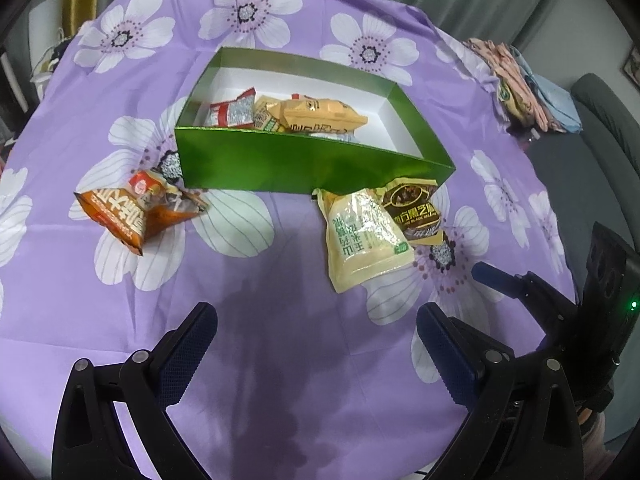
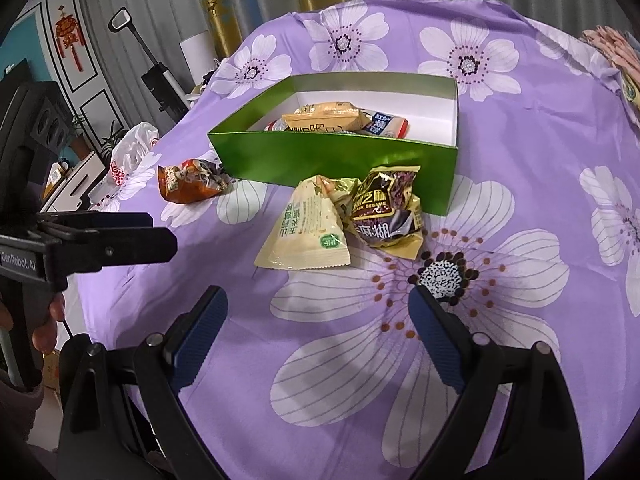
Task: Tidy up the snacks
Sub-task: 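Withdraw the left tool and reach toward the pale green rice-cake packet, then grasp the pale green rice-cake packet with the left gripper and lift it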
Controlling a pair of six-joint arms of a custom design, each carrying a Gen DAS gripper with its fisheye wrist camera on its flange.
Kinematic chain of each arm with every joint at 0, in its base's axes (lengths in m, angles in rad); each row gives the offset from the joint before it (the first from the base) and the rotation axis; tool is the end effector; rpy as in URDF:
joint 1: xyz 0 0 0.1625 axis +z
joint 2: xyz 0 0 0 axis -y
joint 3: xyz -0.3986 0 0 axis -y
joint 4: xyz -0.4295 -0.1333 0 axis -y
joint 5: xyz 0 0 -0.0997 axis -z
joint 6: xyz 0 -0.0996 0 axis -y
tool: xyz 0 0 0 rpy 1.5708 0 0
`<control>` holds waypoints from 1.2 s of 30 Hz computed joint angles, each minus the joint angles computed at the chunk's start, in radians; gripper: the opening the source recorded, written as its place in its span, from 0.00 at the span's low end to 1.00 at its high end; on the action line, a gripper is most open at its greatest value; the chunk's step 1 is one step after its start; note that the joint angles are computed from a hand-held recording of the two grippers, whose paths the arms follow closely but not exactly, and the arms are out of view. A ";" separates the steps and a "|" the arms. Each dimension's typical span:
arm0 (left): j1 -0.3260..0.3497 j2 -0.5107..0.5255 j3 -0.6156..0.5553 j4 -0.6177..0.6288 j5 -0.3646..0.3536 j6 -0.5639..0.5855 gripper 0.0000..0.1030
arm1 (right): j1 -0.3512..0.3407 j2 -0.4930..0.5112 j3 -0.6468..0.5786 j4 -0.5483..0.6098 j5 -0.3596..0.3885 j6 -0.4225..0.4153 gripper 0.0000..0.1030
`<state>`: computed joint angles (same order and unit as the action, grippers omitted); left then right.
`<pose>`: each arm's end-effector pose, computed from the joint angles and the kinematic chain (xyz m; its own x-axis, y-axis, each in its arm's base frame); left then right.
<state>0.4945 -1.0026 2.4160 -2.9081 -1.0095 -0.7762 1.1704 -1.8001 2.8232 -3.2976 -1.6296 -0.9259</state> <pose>-0.2415 -0.3419 -0.0174 -0.8761 0.2139 -0.4320 0.3698 0.8732 -0.3176 0.0108 -0.3015 0.1727 -0.7812 -0.3062 0.5440 -0.5442 0.7610 -0.3531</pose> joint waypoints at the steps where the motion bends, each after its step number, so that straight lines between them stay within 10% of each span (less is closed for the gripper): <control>1: 0.003 0.002 0.000 -0.004 -0.007 0.002 0.97 | 0.002 0.009 -0.006 0.000 -0.002 0.003 0.89; 36: 0.185 0.231 -0.172 -0.244 -0.167 0.170 0.97 | 0.010 0.282 -0.140 -0.082 0.052 0.042 0.58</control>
